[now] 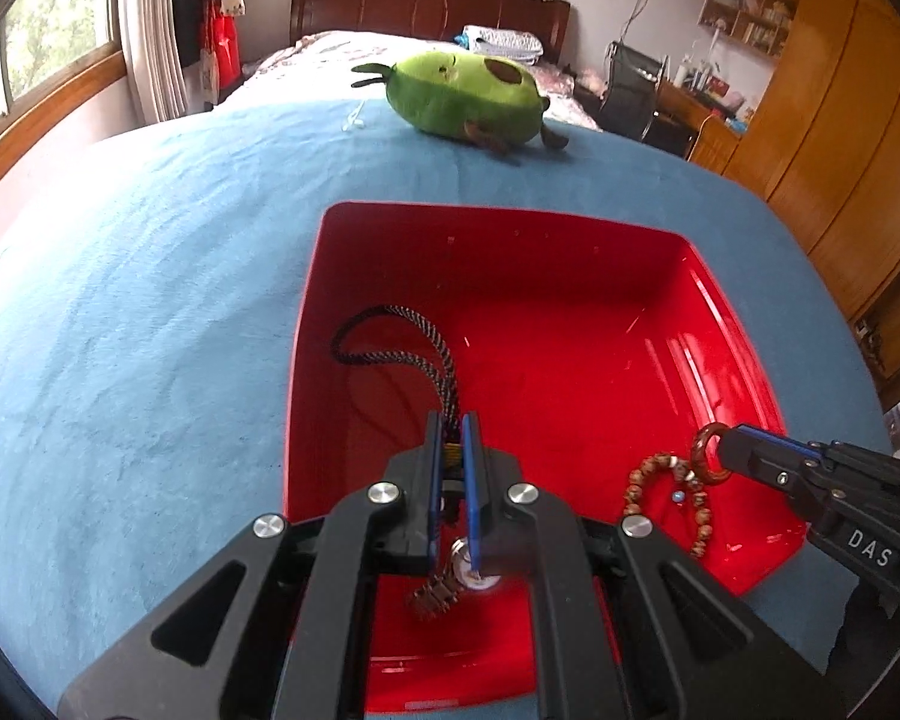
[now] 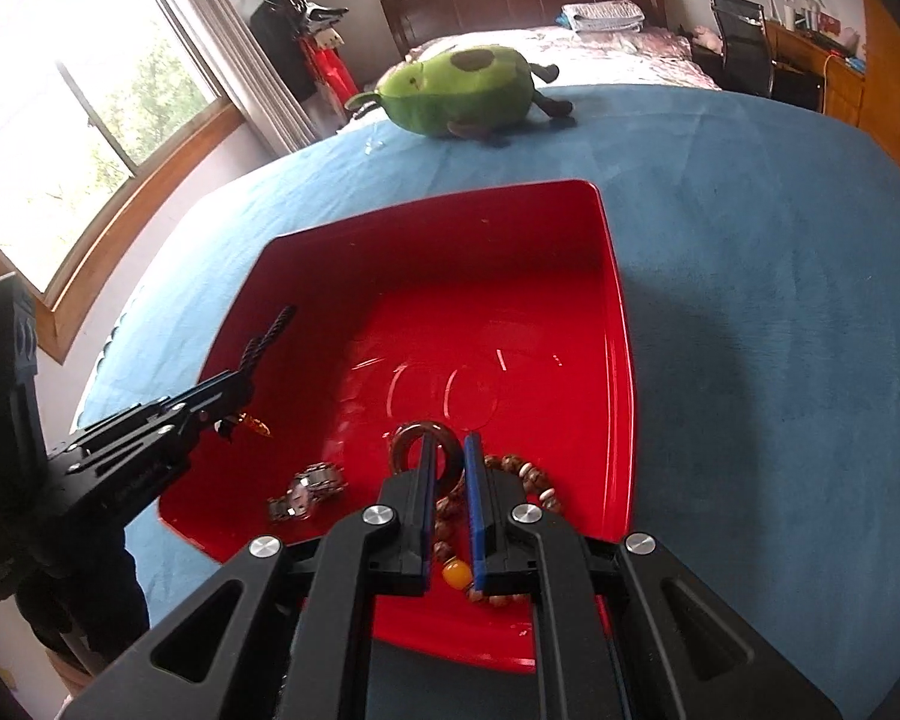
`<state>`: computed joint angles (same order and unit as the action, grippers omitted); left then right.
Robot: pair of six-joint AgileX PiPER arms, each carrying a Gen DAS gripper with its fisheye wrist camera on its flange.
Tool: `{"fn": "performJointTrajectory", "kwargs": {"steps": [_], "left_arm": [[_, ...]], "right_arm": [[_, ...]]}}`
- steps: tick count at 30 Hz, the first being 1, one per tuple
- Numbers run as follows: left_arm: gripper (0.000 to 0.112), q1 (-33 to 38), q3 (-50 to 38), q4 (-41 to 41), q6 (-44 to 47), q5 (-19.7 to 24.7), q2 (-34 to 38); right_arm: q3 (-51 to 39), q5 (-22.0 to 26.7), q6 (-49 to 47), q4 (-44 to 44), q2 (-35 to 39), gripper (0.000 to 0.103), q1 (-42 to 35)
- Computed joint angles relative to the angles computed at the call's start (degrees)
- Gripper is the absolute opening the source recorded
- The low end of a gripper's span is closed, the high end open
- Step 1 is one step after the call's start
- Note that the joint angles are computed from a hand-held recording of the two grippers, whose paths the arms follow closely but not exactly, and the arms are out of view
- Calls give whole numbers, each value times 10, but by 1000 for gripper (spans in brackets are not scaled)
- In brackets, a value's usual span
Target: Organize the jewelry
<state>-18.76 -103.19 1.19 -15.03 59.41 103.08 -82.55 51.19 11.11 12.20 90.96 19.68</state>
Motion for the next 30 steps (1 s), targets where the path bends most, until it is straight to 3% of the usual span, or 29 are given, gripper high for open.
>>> {"fn": "performJointTrajectory", "kwargs": {"steps": [7, 9, 11, 12, 15, 18, 23, 27, 30], "left_arm": [[6, 1, -4, 0, 7, 5, 22], [10, 0, -6, 1, 3, 7, 22], [21, 3, -6, -6, 7, 9, 17], [27, 6, 4, -12, 11, 5, 3], [27, 7, 40, -13, 9, -14, -52], [34, -2, 69, 8, -10, -15, -115], [47, -31, 130, 57, -54, -2, -203], [68, -60, 194, 93, -82, 11, -260], [72, -74, 247, 98, -80, 22, -296]], "right_arm": [[-3, -2, -6, 6, 17, 11, -6], [0, -7, -8, 7, 17, 17, -8], [10, -11, -7, 7, 5, 18, -8], [19, -14, -11, 12, -8, 18, -10], [47, -28, 6, -10, -56, 19, -4], [72, -27, 50, -59, -108, 36, 14], [115, -16, 96, -105, -181, 42, 46], [143, 1, 129, -137, -212, 56, 80], [167, 11, 154, -164, -235, 62, 116]]}}
